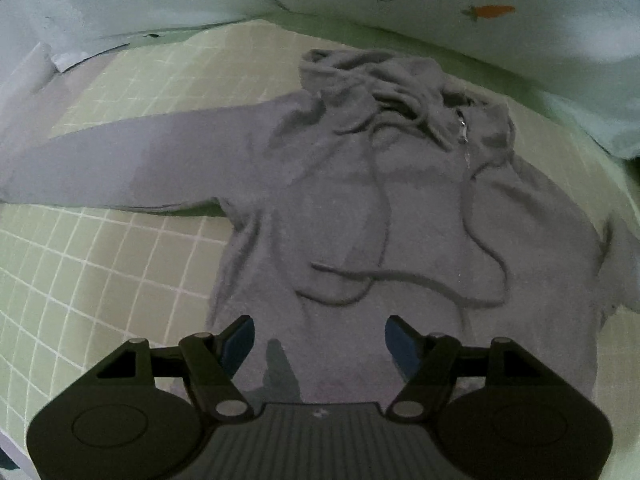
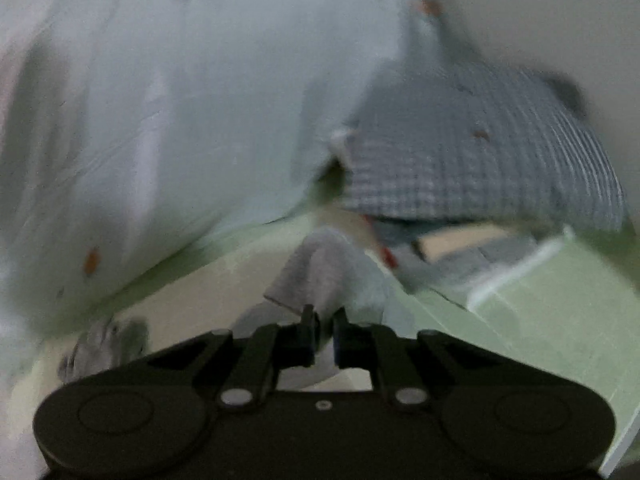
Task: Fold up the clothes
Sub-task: 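Release the hoodie with both grippers, leaving it spread flat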
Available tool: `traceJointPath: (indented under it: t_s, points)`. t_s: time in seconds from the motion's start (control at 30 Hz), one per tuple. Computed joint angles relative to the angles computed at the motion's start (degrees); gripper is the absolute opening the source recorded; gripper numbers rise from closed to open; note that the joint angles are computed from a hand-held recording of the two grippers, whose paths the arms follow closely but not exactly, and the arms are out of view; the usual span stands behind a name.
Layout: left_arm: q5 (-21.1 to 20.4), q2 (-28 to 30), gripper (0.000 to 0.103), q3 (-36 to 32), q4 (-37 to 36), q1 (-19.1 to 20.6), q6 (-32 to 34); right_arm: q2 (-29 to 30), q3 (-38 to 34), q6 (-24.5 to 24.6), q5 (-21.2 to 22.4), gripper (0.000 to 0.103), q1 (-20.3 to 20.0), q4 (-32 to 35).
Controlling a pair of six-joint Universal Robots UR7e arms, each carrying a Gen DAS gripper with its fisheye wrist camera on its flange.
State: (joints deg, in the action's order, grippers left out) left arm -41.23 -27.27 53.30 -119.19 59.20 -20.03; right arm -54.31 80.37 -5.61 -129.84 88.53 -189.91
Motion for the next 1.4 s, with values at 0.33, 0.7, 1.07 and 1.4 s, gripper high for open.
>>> traceJointPath:
  t_s: [0.33, 0.7, 1.07, 1.4]
  points:
    - [3.99, 0.9, 0.073, -0.76, 0.5, -0.66, -0.07, 5.83, -8.24, -2.78, -3.72, 0.045, -5.74, -1.34]
    - [5.32, 2.24, 0.073, -3.6, 9.11, -0.78, -4.72, 19.4, -26.33, -27.17, -11.58, 0.073, -6.0, -6.61]
    - [4.31, 4.47, 0.073, -5.54, 7.67, -1.55, 1.67, 16.57, -24.22, -12.77, -7.65, 0.056, -8.56, 9.42]
    - [4.16, 3.0, 0.073, -2.93, 6.29, -1.58, 1.42, -1.34, -1.55, 3.94, -3.7, 0.009, -6.41, 3.37]
